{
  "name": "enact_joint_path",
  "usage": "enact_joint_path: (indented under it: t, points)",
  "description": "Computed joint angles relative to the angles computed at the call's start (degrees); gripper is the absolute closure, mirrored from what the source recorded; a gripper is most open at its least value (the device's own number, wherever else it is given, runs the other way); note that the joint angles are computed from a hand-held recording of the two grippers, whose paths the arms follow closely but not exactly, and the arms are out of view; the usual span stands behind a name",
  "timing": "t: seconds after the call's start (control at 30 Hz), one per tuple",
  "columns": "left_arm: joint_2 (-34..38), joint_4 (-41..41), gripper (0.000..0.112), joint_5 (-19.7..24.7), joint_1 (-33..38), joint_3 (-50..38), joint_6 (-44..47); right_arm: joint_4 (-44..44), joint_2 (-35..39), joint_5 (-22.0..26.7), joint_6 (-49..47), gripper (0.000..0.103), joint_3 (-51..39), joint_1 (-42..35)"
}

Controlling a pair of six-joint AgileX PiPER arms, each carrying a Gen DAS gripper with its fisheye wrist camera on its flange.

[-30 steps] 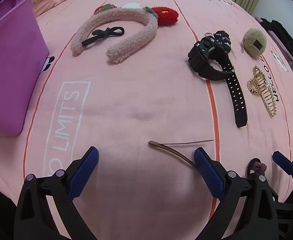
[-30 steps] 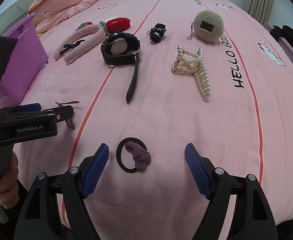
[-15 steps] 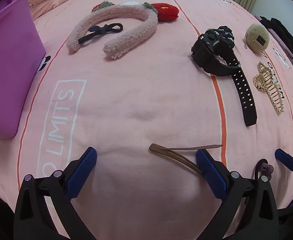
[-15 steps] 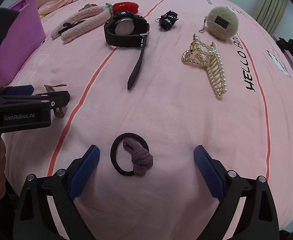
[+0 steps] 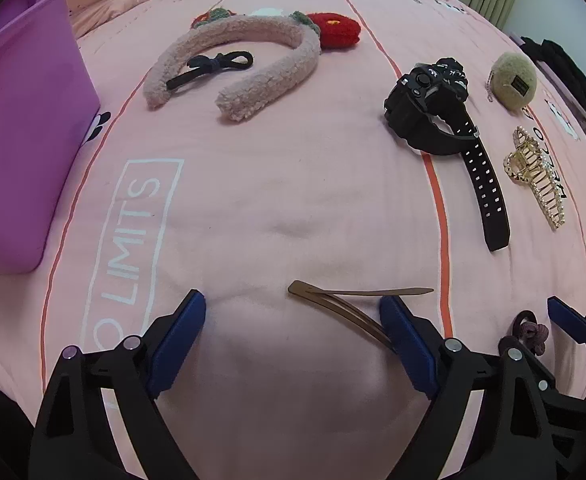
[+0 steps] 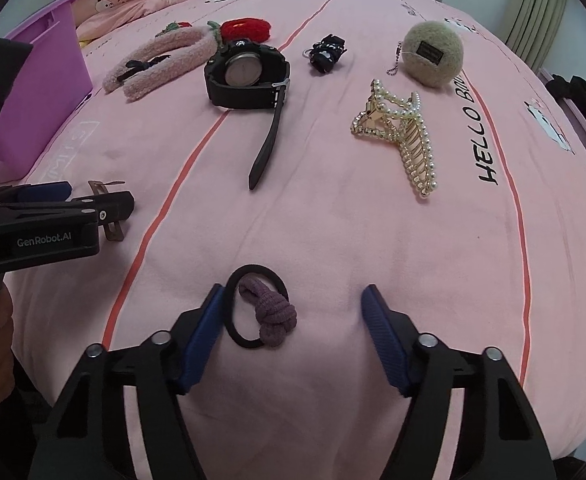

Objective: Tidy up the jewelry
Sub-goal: 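Reach the left tool to the dark hairpin while the right tool reaches the hair tie, then close the left tool on the hairpin while the right tool grips the hair tie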

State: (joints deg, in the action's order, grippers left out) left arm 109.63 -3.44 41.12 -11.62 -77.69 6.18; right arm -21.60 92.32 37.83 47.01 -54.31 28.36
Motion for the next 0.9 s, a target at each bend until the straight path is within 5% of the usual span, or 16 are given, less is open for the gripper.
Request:
enact_joint_path:
  t: [0.13,0.27,0.33,0.53,0.9]
  points:
    - [-1.8,-0.17,0.05,-0.22,0.55,1.43,0.03,-3.03,-0.61,1.47,2.69,0.082,-0.12,1.28]
    - [-3.36,-1.41,0.075,0.26,1.93,2.36,0.65,-2.12,-1.36,0.78,2.55,0.084,0.27,0.85]
    - [-3.31,-2.68,0.099,0.57,3.19,2.2,1.09,-1.72,-1.85,0.57,2.51,0.085,0.53,0.77]
    - [-4.9,-6.39,0.109,1.32,5.7,3.11,2.91,0.36,-2.82,-0.12,1.31,0.085,1.05,0.29]
    - [-6.95,-11.72,0.11,2.32,8.42,3.14,7.35,1.08,-4.66,-1.21,0.98,0.085,1.99,0.56]
